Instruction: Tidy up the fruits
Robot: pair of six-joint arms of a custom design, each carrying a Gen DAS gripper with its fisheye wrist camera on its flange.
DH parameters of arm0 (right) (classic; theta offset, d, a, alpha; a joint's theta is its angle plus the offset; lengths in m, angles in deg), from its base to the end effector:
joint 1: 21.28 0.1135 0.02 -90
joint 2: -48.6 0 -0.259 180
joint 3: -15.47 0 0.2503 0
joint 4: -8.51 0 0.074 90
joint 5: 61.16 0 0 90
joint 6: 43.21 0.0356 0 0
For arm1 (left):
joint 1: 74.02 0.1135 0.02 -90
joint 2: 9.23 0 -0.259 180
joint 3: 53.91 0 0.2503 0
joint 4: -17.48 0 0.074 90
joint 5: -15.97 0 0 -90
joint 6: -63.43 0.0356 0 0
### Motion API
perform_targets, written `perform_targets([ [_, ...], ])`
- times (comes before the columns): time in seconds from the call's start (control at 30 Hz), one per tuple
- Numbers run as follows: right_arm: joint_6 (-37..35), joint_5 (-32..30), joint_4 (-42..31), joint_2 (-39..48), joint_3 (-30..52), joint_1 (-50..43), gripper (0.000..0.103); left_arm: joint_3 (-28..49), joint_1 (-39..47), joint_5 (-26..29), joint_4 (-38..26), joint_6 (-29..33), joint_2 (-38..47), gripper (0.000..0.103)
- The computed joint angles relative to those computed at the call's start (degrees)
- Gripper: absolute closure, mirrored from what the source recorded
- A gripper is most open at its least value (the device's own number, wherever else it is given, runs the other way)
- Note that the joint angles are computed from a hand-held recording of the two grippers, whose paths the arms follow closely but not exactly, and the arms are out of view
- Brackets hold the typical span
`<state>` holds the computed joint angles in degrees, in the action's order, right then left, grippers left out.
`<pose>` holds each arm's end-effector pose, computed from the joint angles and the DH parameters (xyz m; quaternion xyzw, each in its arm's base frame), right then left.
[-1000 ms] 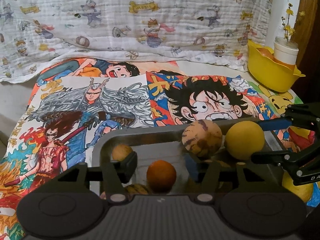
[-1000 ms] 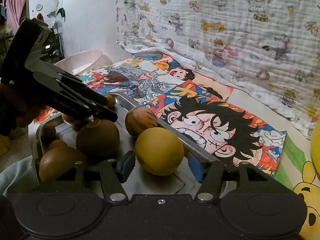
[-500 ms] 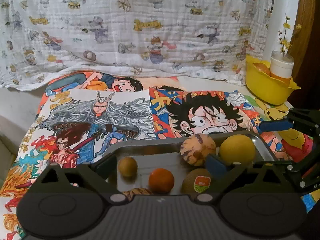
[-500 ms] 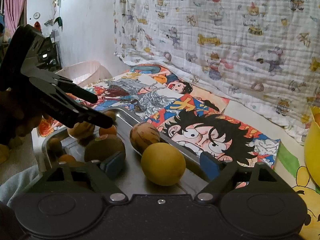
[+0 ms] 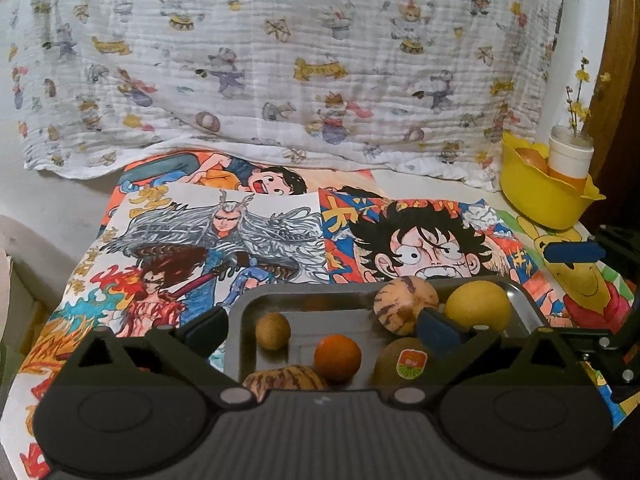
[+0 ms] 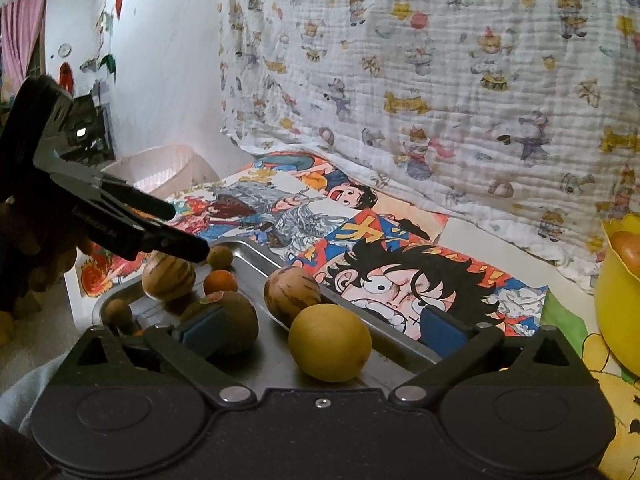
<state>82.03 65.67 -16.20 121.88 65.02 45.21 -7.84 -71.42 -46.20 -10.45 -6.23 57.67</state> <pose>0.1164 0.2140 0.1841 -0.1310 0.8845 0.0747 0.4415 0.2224 -0.0065 0.1834 0.2238 0.8845 -0.1526 0.3798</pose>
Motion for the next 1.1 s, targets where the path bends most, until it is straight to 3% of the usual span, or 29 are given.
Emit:
perform_targets([
  [0.27, 10.45, 4.73, -4.76, 0.61, 1.41, 4.14, 0.001, -1.47, 3.37, 1.7, -1.95, -0.16, -4.27, 0.001],
  [0.67, 42.92, 12.93, -30.68, 10.35, 14.95, 12.84, 0.001, -6.64, 11.1, 5.1, -6.6, 0.46, -15.73, 0.0],
  [1.1, 62.96, 18.08, -49.02, 21.98, 27.32, 22.23, 0.001, -11.32, 30.56, 15.14, -22.23, 10.71, -31.57, 0.0],
])
